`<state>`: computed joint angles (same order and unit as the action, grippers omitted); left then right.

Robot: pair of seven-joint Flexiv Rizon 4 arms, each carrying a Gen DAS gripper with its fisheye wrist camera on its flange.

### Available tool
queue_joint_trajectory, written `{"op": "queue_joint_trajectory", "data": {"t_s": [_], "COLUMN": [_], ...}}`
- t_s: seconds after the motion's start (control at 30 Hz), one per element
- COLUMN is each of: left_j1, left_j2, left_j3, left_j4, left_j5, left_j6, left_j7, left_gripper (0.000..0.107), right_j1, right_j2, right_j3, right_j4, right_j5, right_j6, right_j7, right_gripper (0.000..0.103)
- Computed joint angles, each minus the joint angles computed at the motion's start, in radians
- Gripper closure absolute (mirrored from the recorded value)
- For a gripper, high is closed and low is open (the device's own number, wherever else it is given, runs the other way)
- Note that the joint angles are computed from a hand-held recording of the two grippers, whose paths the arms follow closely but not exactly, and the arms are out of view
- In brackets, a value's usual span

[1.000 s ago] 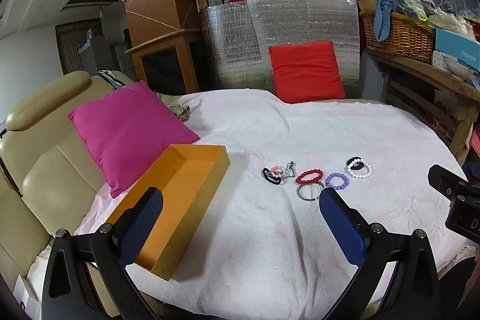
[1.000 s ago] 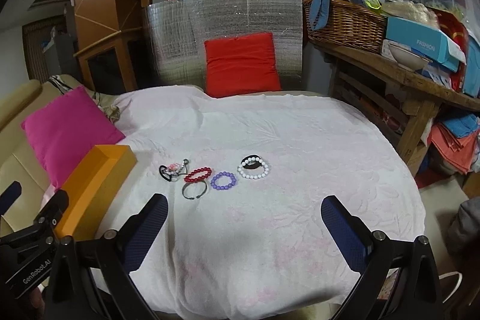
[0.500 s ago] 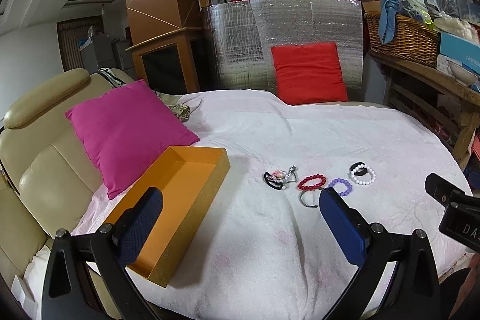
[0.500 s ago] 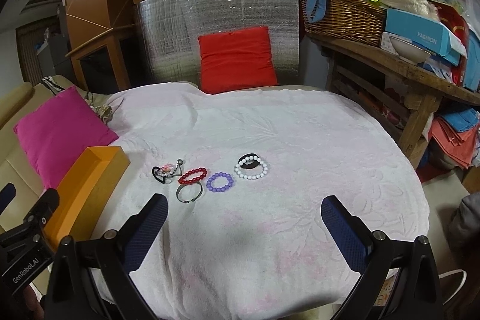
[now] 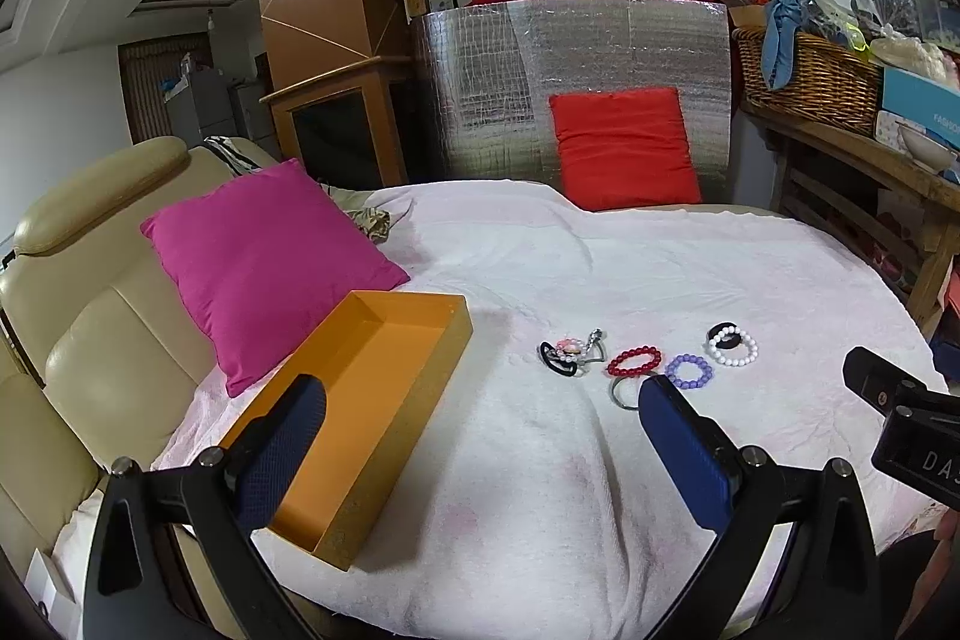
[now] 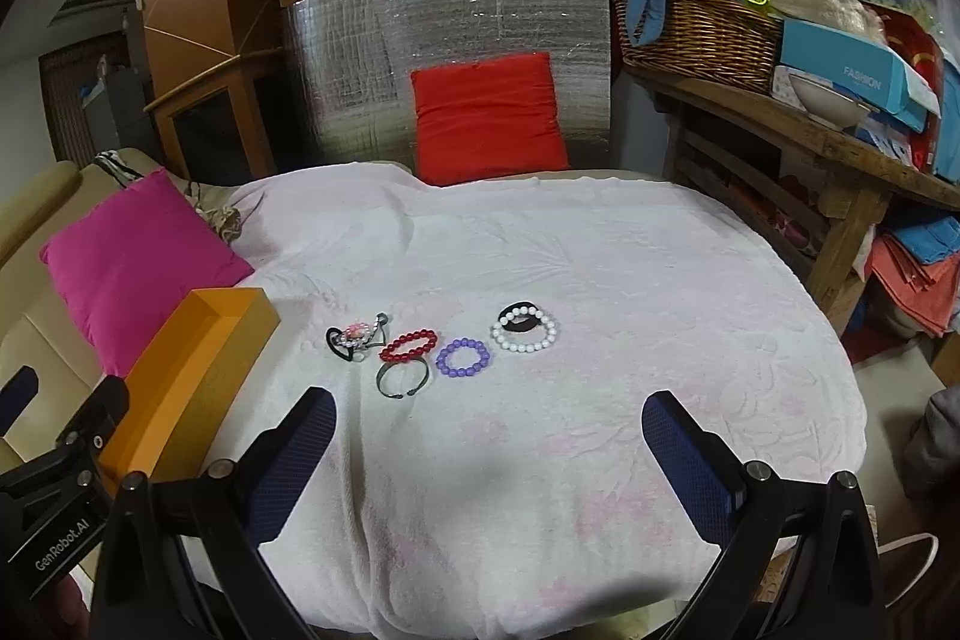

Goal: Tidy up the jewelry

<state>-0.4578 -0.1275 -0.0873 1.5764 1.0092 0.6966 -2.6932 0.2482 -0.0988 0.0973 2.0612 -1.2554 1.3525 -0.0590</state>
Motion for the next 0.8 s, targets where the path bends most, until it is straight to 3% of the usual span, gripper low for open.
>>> {"op": "queue_joint_trajectory", "data": {"t_s": [0.47,0.8], "left_j1": [0.005,0.004], "left_j2": [-0.046,-0.130], "left_j3": [0.025,0.064], "left_j4": [-0.028,-0.093], "left_j5": [-0.010,-0.035], "left_j6": [0.015,0.048], "left_j7": [0.032,0.074], "left_gripper": [0.004,0.004], "right_j1": [0.028,0.057], "right_j2": [-0.061,-0.138], "right_j3": [-0.020,-0.064], "right_j4": [-0.045,-0.103], "right_j5": [0.044,0.092], "right_j6": [-0.006,0.013], "right_j7": [-0.020,-0.064], "right_gripper": [0.000,0.000]}}
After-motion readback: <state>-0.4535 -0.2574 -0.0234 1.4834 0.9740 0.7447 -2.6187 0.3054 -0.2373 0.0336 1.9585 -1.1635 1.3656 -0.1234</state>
